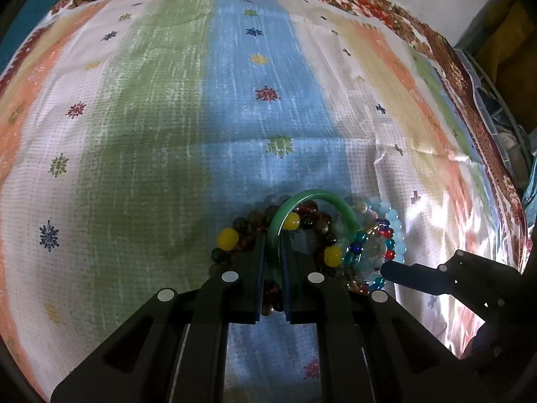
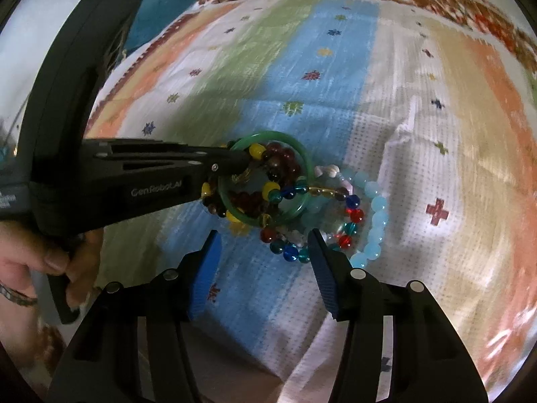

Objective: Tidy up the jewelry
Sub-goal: 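Close the right gripper on the multicolour bead bracelet while the left gripper holds the bangle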

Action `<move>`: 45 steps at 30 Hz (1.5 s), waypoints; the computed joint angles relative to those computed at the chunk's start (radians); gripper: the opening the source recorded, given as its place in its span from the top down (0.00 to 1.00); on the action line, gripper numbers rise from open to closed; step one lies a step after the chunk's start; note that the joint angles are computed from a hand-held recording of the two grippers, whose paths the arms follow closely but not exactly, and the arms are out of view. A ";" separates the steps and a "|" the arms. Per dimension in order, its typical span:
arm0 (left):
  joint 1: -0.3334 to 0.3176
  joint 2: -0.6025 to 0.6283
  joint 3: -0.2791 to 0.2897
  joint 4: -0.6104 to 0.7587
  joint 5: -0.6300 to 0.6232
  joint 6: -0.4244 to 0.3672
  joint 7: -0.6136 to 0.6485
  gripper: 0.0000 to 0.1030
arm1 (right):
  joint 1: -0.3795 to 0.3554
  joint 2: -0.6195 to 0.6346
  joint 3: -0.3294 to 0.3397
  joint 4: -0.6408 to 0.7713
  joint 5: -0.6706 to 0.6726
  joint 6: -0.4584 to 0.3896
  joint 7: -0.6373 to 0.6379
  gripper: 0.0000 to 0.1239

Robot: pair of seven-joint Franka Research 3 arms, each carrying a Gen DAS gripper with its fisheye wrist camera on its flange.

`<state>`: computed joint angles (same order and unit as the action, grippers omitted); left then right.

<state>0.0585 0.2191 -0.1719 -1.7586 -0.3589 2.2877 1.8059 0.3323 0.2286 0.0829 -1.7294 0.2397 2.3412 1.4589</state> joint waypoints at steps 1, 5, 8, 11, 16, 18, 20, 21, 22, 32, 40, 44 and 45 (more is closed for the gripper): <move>0.001 0.002 0.000 0.002 -0.002 -0.002 -0.001 0.92 | 0.000 0.002 0.000 0.001 -0.002 0.001 -0.003 0.58; 0.000 0.002 -0.001 0.002 -0.002 -0.007 0.002 0.92 | 0.006 0.022 -0.006 0.019 -0.034 -0.021 0.005 0.77; 0.000 0.001 -0.001 0.001 -0.001 -0.004 0.007 0.92 | 0.004 0.025 -0.006 0.013 -0.039 -0.015 -0.004 0.81; -0.005 -0.002 -0.001 -0.004 0.011 0.008 0.007 0.93 | -0.002 0.020 -0.005 0.008 -0.027 -0.015 -0.014 0.82; -0.008 -0.021 0.000 -0.026 0.016 0.031 0.009 0.93 | 0.004 -0.008 -0.012 -0.026 -0.059 0.019 -0.004 0.93; -0.011 -0.027 0.002 -0.032 0.025 0.037 0.008 0.93 | 0.002 -0.012 -0.010 -0.028 -0.058 0.020 -0.007 0.93; -0.012 -0.029 0.003 -0.034 0.021 0.038 0.005 0.93 | 0.001 -0.014 -0.009 -0.030 -0.061 0.020 -0.009 0.93; -0.012 -0.029 0.004 -0.032 0.021 0.036 0.003 0.93 | 0.000 -0.015 -0.007 -0.030 -0.054 0.015 -0.014 0.93; -0.012 -0.029 0.004 -0.033 0.022 0.035 0.003 0.93 | 0.000 -0.012 -0.007 -0.025 -0.054 0.013 -0.012 0.93; -0.006 -0.022 0.005 -0.026 0.001 0.021 0.004 0.93 | -0.009 -0.006 0.001 -0.003 0.016 -0.005 -0.035 0.78; -0.008 -0.022 0.005 -0.026 0.013 0.023 0.000 0.93 | -0.004 -0.004 0.005 0.001 0.021 -0.001 -0.033 0.71; -0.008 -0.022 0.005 -0.026 0.012 0.022 0.000 0.93 | 0.007 0.006 0.007 0.011 0.004 -0.022 -0.045 0.70; -0.008 -0.021 0.005 -0.024 0.012 0.022 0.000 0.93 | 0.008 0.008 0.008 0.013 0.003 -0.025 -0.046 0.70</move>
